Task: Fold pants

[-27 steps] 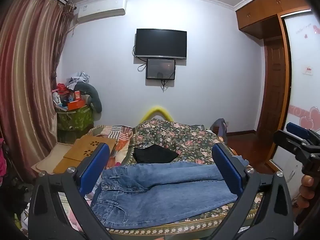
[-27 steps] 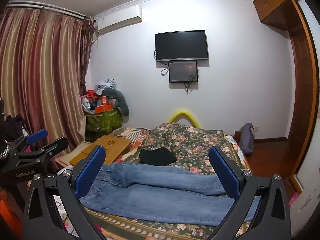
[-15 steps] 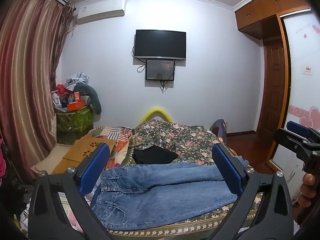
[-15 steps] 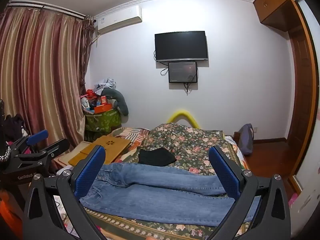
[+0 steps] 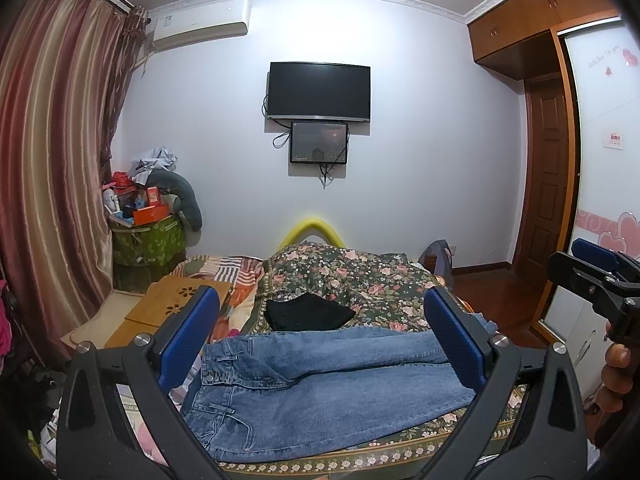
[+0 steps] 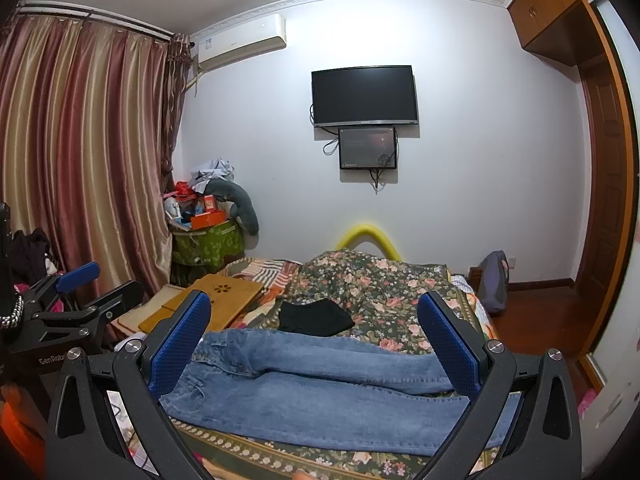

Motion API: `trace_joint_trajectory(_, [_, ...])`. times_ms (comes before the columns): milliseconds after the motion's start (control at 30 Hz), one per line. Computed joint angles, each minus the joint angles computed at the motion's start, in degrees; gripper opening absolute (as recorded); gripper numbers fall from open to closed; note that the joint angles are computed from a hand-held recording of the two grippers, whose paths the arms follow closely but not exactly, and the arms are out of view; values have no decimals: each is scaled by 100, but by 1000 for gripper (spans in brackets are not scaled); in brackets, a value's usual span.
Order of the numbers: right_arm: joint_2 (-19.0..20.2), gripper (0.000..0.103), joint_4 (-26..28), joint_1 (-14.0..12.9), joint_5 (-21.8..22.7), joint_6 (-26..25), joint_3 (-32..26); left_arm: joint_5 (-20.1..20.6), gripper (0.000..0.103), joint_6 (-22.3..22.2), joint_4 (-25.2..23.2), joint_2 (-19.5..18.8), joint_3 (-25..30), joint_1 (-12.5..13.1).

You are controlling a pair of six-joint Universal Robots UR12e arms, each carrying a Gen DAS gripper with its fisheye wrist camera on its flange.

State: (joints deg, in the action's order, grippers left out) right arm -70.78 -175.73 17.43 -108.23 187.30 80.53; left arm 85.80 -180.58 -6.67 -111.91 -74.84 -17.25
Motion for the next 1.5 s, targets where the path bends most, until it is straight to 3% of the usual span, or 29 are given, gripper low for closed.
trace_joint_trajectory(1500, [5,103,-28,-20,34,52,27,-70,103,67,35,-39,5,13])
